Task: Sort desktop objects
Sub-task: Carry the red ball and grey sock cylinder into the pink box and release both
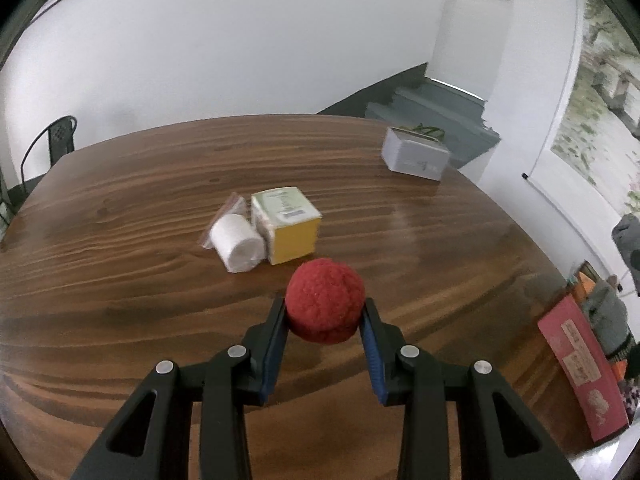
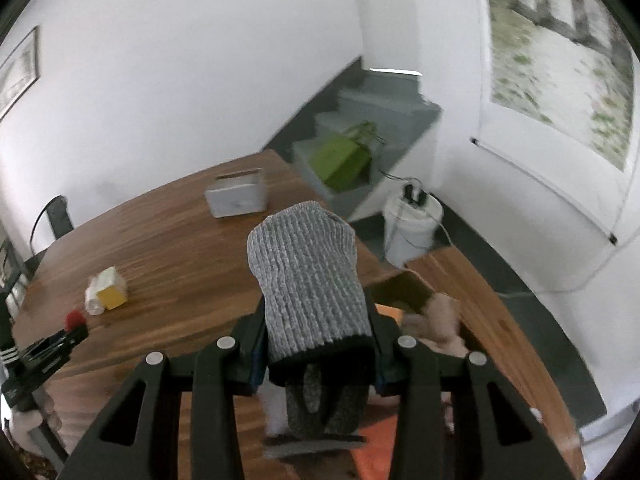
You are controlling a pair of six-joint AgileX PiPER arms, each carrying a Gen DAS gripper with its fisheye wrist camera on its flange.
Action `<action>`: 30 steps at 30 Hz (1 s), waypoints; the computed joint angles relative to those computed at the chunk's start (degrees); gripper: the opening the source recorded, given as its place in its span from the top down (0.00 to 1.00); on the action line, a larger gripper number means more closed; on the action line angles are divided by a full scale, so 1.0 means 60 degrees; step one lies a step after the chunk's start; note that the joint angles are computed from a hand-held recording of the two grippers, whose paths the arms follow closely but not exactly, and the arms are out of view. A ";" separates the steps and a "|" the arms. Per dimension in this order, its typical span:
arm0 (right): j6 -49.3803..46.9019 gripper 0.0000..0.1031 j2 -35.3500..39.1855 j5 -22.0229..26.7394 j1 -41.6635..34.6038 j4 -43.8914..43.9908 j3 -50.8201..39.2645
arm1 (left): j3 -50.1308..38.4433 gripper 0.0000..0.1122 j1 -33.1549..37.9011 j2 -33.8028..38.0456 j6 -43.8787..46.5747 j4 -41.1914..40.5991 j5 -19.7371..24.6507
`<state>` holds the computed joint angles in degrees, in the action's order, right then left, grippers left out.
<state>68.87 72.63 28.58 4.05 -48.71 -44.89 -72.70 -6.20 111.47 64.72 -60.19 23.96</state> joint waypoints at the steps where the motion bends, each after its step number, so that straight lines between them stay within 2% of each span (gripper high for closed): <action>1: -0.0128 0.59 0.0005 -0.0058 -0.0175 0.0104 0.0039 | 0.0159 0.67 -0.0052 -0.0134 0.0186 -0.0140 -0.0013; 12: -0.0910 0.59 0.0960 -0.0777 -0.1270 0.0751 0.0119 | 0.1839 0.67 -0.0463 -0.1781 0.1950 -0.1517 0.0310; 16: -0.2210 0.59 0.1072 -0.1401 -0.2013 0.2049 0.0338 | 0.2176 0.67 -0.0702 -0.2236 0.2024 -0.1606 0.0528; 20: -0.3224 0.57 0.0959 -0.1856 -0.2406 0.3112 0.0556 | 0.2462 0.67 -0.1146 -0.2589 0.1992 -0.1608 0.0447; 23: -0.3775 0.51 0.0851 -0.2150 -0.2626 0.3696 0.0747 | 0.2540 0.67 -0.1497 -0.2660 0.1985 -0.1639 0.0293; 25: -0.3808 0.43 0.0694 -0.2306 -0.2700 0.3755 0.0916 | 0.2593 0.67 -0.1732 -0.2728 0.1860 -0.1583 0.0188; 27: -0.3620 0.38 0.0318 -0.2402 -0.2704 0.3585 0.1172 | 0.2628 0.67 -0.2029 -0.2790 0.1646 -0.1433 0.0039; 30: -0.4269 0.31 -0.0249 -0.2548 -0.2829 0.4170 0.1456 | 0.2666 0.67 -0.2456 -0.2874 0.1289 -0.1141 -0.0171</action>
